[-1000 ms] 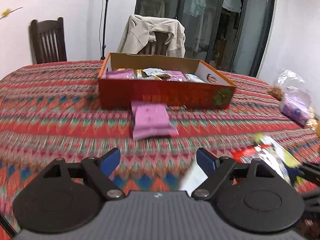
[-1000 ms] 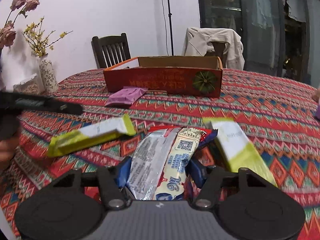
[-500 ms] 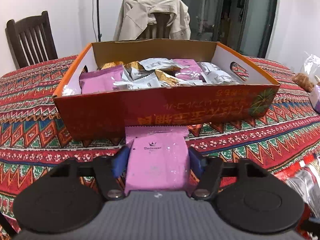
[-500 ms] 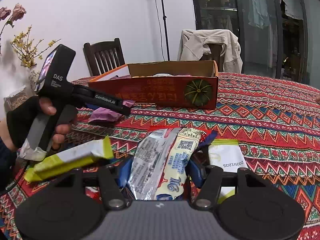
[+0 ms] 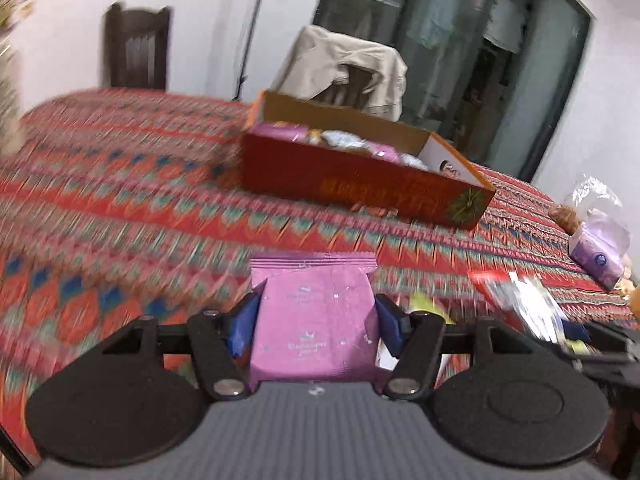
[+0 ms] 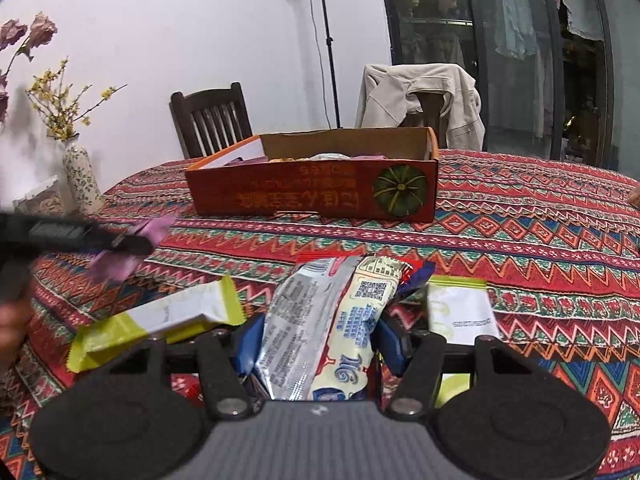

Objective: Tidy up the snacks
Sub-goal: 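Grasp the pink packet with left gripper while right grasps silver wrapped bars, then carry both packets into the box and open both grippers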

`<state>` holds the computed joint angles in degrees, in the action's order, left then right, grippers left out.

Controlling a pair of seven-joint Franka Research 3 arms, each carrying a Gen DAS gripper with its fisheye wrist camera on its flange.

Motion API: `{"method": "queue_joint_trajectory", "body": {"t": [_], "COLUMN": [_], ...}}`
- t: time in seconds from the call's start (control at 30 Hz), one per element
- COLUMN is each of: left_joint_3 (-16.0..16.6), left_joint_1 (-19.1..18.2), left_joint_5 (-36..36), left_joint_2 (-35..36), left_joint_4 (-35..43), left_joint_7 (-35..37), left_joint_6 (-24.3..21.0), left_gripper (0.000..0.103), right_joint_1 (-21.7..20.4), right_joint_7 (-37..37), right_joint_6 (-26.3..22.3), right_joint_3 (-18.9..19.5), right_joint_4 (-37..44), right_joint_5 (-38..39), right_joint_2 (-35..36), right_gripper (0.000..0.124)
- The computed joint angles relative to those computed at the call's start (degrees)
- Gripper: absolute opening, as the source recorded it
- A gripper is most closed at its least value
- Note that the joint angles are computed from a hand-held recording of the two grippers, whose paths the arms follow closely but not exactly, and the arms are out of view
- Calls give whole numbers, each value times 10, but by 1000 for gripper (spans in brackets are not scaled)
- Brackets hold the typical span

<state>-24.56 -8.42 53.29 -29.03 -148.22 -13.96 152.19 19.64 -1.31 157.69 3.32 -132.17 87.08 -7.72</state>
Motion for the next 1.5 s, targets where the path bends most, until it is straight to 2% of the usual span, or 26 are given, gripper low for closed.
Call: {"method": "queue_joint_trajectory", "body": {"t": [0.13, 0.23, 0.4, 0.53, 0.67, 0.73, 0.8, 0.87, 0.93, 1.07, 1.13, 1.23, 1.3, 1.4, 1.5], "left_joint_3": [-3, -12, -20, -18, -21, -13, -3, 22, 45, 85, 108, 133, 148, 166, 181], "left_joint_1": [-39, -47, -42, -24, 29, 50, 76, 92, 102, 85, 75, 63, 53, 35, 23], "left_joint_5": [-52, -64, -61, -37, 30, 54, 94, 120, 133, 102, 63, 8, -12, -45, -77], "left_joint_2": [-43, -64, -72, -70, -47, -19, 12, 54, 112, 227, 282, 357, 397, 445, 476], "left_joint_4": [-29, -37, -40, -34, -3, 27, 64, 108, 166, 280, 331, 399, 435, 478, 505], "left_joint_7": [17, 18, 9, 10, 9, 27, 36, 55, 89, 186, 231, 283, 300, 321, 349], "left_joint_6": [-35, -56, -47, -19, 25, 33, 50, 80, 96, 67, 64, 57, 45, 14, 12], "left_gripper": [63, 63, 63, 63, 63, 63, 63, 63, 63, 63, 63, 63, 63, 63, 65], "right_joint_1": [7, 15, 23, 23, 12, 8, 4, -1, -8, -38, -32, -6, 9, 19, 31], "right_joint_7": [-21, -30, -29, -17, 20, 9, -10, -27, -14, 126, 202, 299, 365, 430, 463], "right_joint_6": [-20, -29, -35, -41, -104, -113, -103, -95, -100, -131, -141, -106, -111, -133, -134], "right_joint_3": [2, 4, 3, -5, -26, -26, -21, -16, -12, 12, 6, -7, -25, -38, -51], "right_joint_4": [-16, -27, -50, -54, -24, 4, 44, 101, 170, 354, 447, 561, 639, 725, 759], "right_joint_5": [10, 15, 11, 5, -16, -8, -1, 2, -16, -137, -209, -331, -404, -477, -544], "right_joint_2": [-22, -37, -67, -76, -61, -44, -21, 13, 56, 187, 257, 353, 415, 484, 520], "right_gripper": [59, 59, 59, 59, 59, 59, 59, 59, 59, 59, 59, 59, 59, 59, 59]}}
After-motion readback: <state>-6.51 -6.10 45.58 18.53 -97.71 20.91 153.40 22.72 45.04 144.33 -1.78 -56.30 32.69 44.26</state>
